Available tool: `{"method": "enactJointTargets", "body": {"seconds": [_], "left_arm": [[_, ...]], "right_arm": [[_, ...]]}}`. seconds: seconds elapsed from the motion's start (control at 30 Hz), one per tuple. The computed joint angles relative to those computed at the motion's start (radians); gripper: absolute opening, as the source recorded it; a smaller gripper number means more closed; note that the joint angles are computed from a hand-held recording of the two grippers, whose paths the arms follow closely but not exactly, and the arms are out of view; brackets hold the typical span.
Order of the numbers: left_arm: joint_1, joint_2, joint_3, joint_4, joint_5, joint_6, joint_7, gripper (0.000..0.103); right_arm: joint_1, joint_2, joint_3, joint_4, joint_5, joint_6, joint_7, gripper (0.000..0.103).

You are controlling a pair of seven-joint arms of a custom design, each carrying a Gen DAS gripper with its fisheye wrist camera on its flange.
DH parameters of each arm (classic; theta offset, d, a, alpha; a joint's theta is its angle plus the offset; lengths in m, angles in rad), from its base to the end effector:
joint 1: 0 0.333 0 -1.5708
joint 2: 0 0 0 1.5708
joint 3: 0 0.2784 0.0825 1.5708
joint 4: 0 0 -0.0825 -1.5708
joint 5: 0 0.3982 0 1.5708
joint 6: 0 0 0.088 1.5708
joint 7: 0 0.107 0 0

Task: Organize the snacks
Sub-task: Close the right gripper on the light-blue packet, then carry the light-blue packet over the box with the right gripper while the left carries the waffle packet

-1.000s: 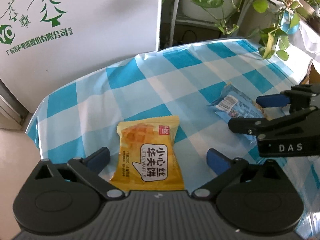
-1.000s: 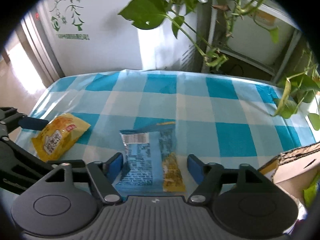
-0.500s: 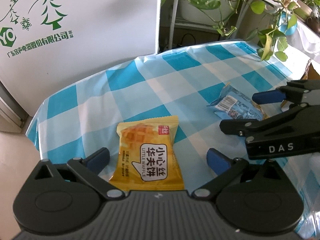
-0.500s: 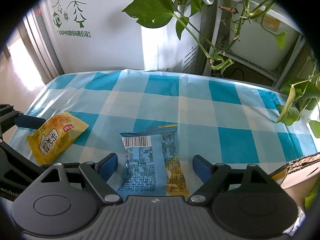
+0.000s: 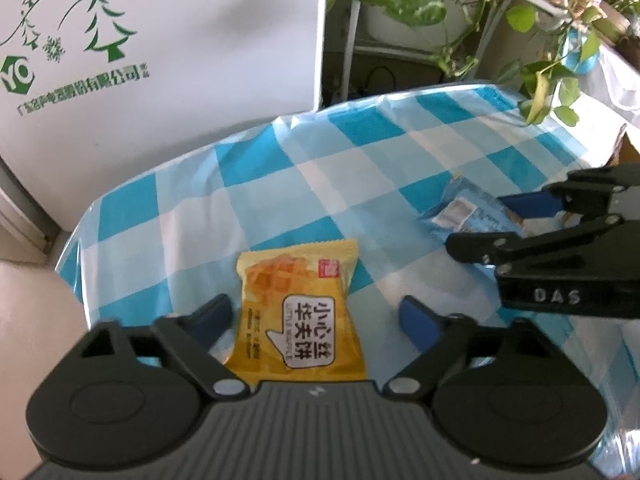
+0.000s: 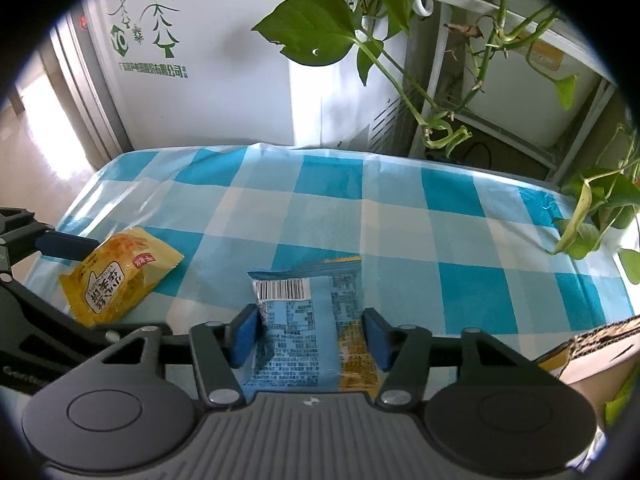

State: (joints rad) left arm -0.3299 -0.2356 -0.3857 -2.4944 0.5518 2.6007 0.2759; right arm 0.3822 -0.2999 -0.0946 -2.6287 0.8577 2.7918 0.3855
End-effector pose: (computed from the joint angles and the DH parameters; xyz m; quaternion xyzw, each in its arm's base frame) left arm 0.3668 -0.3288 0.3510 -0.7286 0.6326 -0.1896 0.1815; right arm 0.4488 0.0983 0.3400 -0.8647 0.3915 -0.1118 0.2943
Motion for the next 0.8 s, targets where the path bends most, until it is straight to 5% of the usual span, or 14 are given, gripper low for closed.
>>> {"method": "enactJointTargets", "body": {"seconds": [0.13,0.8], "left_arm": [[0.002,-0.012,-0.006,0.004,0.008,-0.028,-0.012,0.053],[-0.007,-0.118,-0.051,-0.013,0.026,-0.073,-0.110,0.049]], "right_arm": [[0.003,-0.015,0.002,-0.011,0.000,0.004,-0.001,0.057],[0.007,-0.264,-0.057,-0.139,-0.048,-0.033,0.118,0.057]]}}
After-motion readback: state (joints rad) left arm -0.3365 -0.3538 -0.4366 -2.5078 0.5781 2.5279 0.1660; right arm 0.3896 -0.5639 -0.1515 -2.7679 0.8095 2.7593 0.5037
